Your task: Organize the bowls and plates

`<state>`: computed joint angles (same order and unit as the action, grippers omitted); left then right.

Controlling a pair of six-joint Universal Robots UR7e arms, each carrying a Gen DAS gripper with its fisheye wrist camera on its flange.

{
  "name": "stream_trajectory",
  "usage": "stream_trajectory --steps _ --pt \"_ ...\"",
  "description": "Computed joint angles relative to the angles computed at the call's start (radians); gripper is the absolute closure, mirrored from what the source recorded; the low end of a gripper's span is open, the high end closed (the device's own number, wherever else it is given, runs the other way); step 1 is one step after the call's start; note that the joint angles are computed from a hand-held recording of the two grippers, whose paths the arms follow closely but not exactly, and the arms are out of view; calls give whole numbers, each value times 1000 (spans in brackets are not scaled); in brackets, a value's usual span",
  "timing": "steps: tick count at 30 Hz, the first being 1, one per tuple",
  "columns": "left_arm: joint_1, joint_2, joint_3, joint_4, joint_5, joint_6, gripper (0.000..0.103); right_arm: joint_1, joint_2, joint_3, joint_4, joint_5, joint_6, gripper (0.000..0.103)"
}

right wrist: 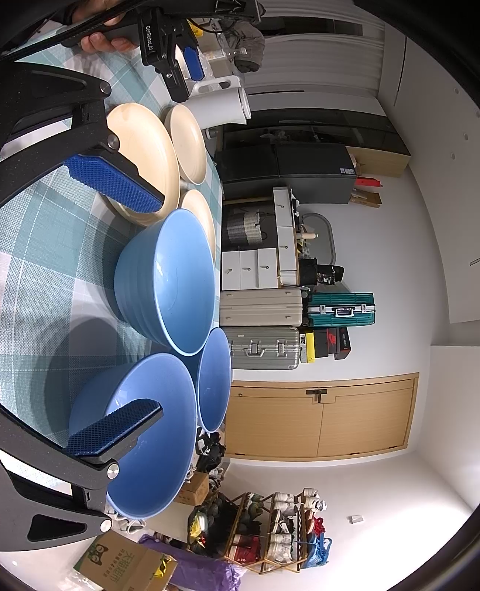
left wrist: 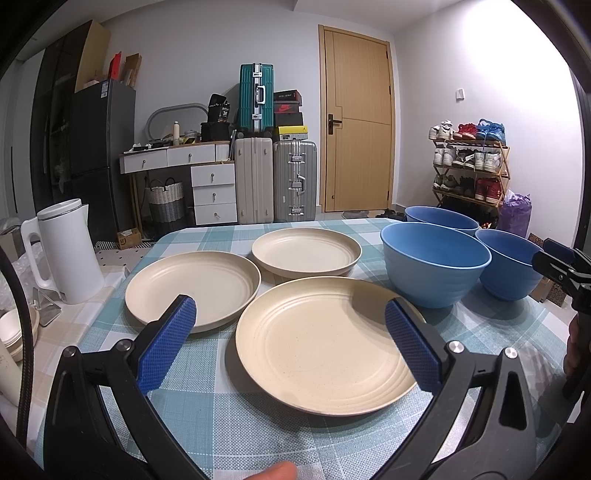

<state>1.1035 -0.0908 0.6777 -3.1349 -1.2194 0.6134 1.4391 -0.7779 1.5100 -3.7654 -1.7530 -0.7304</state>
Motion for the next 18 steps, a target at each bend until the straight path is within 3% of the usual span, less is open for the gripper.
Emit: stream_trajectory --steps 18 --pt "-1 -4 8 -4 -1 3 1 -3 10 -12 1 2 -2 0"
